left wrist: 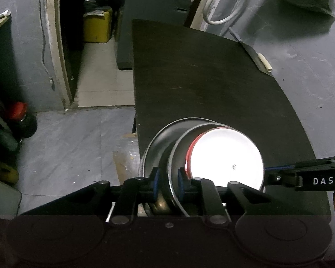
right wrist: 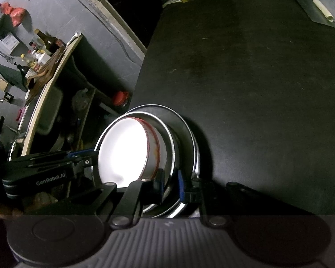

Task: Organize plates and bowls
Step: 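Lower the steel bowl onto the steel plates and open both tools, then pull both tools back up and away from the stack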

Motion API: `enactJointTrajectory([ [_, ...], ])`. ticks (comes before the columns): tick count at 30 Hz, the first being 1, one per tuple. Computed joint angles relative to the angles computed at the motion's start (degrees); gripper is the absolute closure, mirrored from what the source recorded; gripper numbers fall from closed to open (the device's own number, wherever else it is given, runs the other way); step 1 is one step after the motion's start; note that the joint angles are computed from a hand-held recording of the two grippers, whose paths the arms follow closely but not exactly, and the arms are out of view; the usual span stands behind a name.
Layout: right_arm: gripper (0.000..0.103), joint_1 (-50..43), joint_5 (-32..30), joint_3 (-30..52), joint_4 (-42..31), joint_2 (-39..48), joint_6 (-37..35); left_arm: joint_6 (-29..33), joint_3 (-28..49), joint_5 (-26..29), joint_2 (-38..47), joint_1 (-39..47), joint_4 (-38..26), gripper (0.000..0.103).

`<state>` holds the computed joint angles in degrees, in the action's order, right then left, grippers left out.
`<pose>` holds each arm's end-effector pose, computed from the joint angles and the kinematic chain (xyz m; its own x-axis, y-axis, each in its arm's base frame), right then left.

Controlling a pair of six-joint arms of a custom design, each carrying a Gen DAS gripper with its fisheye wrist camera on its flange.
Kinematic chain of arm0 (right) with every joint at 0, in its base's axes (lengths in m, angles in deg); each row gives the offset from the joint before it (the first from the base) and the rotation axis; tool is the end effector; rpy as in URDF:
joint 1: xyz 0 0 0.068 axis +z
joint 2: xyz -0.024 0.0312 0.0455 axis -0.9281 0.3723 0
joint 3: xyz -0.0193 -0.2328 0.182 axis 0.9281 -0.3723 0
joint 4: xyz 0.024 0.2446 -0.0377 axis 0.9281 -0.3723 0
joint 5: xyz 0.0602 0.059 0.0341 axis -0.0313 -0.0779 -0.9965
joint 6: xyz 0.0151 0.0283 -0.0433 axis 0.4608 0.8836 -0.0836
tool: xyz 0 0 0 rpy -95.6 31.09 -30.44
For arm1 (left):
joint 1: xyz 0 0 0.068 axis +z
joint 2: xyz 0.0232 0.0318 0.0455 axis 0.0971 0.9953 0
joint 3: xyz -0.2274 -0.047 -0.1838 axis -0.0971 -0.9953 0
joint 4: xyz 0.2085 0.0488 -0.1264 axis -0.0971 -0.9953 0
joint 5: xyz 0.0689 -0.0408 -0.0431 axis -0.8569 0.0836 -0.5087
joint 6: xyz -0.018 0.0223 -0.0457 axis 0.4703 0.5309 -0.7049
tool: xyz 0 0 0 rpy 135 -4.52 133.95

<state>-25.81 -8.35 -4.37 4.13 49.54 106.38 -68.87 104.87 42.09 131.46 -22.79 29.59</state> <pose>0.1361 0.1263 0.0993 -0.9180 0.1689 -0.3587 -0.0147 0.8896 0.4565 0.1865 -0.1057 0.1065 -0.8546 0.1380 -0.5006 0.2987 0.9192 -0.2566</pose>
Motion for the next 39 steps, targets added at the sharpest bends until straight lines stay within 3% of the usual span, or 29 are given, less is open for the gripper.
enactJointTrajectory([
  [4,0.074,0.2,1.1,0.2,-1.1,0.1,0.1,0.1,0.1,-0.9,-0.3,0.0,-0.5,0.074],
  [11,0.07,0.3,1.9,-0.1,-1.3,0.1,0.6,-0.4,0.0,-4.1,-0.9,-0.6,-0.6,0.056],
  [16,0.057,0.4,2.6,-0.8,-0.9,-0.7,1.2,-1.1,0.2,-6.2,-1.2,-1.3,-0.8,0.046],
  [22,0.051,1.1,3.7,-1.8,0.4,-0.7,2.4,-2.0,0.2,-9.0,-1.9,-2.3,-1.3,0.031],
  [34,0.035,4.6,8.3,-3.2,-0.2,-2.9,5.7,-4.9,-0.6,-14.9,-3.8,-5.0,-1.5,0.014],
  [36,0.033,5.3,9.3,-3.4,-0.8,-3.7,6.1,-5.4,-1.0,-15.7,-4.4,-5.5,-1.1,0.006],
  [39,0.029,6.3,10.6,-3.5,-1.8,-4.8,6.8,-5.7,-1.4,-16.3,-5.1,-6.3,-0.9,0.005],
])
